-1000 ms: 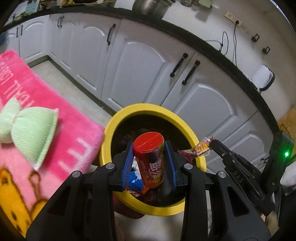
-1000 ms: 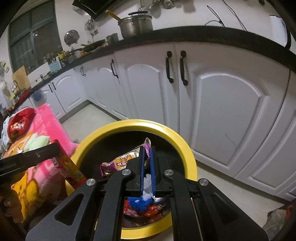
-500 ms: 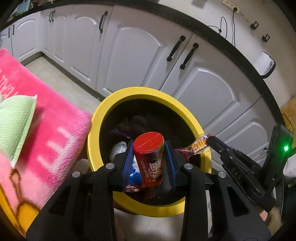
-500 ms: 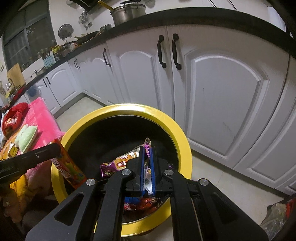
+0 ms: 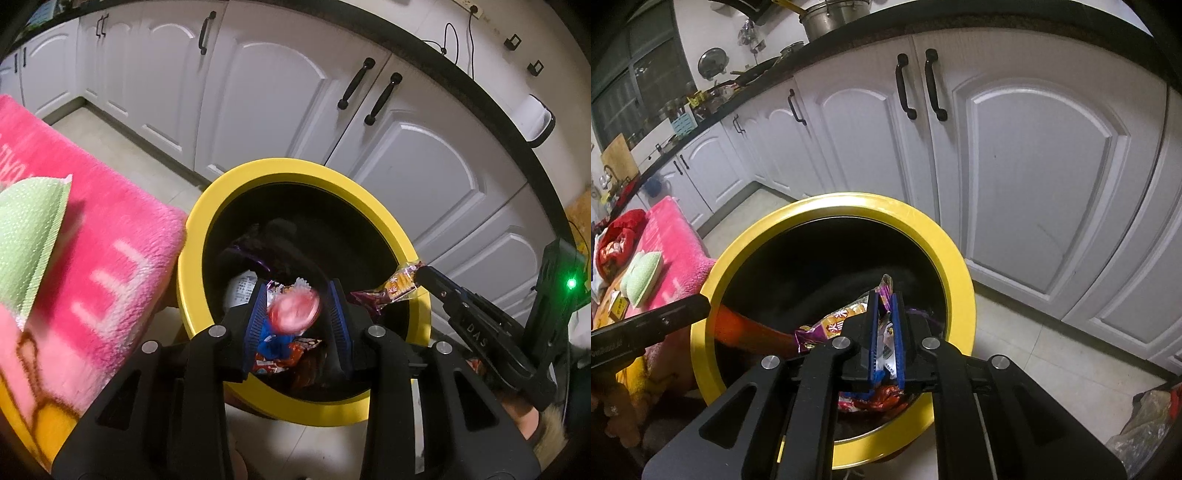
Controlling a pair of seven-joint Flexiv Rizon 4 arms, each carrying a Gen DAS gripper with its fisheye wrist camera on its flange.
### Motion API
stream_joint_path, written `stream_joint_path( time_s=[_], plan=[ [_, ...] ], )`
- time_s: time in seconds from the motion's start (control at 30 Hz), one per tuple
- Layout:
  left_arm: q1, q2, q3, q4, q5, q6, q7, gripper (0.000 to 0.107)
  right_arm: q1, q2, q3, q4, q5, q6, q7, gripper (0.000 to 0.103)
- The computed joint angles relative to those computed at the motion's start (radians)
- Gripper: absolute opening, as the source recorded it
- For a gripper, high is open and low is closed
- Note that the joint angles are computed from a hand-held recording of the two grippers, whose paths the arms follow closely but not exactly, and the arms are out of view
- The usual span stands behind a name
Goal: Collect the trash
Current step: 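Open both grippers to drop the candy tube and wrapper into the bin, then move both tools back over the silver wrapper and green sponge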
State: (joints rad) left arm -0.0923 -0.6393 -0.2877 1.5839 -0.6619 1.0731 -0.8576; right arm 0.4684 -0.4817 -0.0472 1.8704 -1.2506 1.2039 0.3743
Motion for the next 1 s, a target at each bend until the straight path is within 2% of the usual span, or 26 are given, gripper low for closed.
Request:
stream_joint_path(
  time_s=[0.1, 0.23, 0.33, 0.4, 0.47, 0.5, 0.57, 0.6, 0.73, 1.0],
  plan=[
    [0.004, 0.005, 0.003, 0.007, 0.0, -0.007, -0.007, 0.036, -0.002, 0.003, 0.0, 0.002, 0.0, 0.004, 0.005, 0.021],
    [0.015, 0.02, -0.002, 0.025, -0.017, -0.001, 0.004, 0.042, -0.001, 0.007, -0.001, 0.005, -0.008, -0.001, 0.015, 0.025],
    [0.025, 0.032, -0.01, 0.041, -0.043, 0.019, 0.019, 0.053, 0.0, 0.012, -0.001, 0.004, -0.023, -0.006, 0.032, 0.032],
    [0.027, 0.042, -0.011, 0.052, -0.054, 0.035, 0.028, 0.057, 0.0, 0.017, 0.0, 0.003, -0.037, -0.013, 0.042, 0.039],
    [0.031, 0.056, -0.009, 0.069, -0.065, 0.061, 0.036, 0.071, 0.0, 0.025, 0.002, 0.005, -0.056, -0.023, 0.059, 0.044],
    [0.035, 0.065, -0.012, 0.082, -0.075, 0.082, 0.044, 0.074, -0.001, 0.027, 0.004, 0.003, -0.067, -0.024, 0.065, 0.046],
    [0.041, 0.077, -0.015, 0.101, -0.091, 0.119, 0.057, 0.089, -0.003, 0.032, 0.008, -0.003, -0.089, -0.032, 0.075, 0.05],
    [0.044, 0.08, -0.017, 0.106, -0.096, 0.131, 0.061, 0.092, -0.006, 0.033, 0.011, -0.007, -0.097, -0.032, 0.076, 0.052],
    [0.058, 0.104, -0.017, 0.139, -0.11, 0.201, 0.083, 0.092, -0.007, 0.032, 0.023, -0.03, -0.125, -0.038, 0.075, 0.058],
    [0.118, 0.146, -0.075, 0.198, -0.167, 0.343, 0.164, 0.092, 0.018, 0.01, 0.032, -0.109, -0.137, -0.032, 0.018, 0.066]
  ],
)
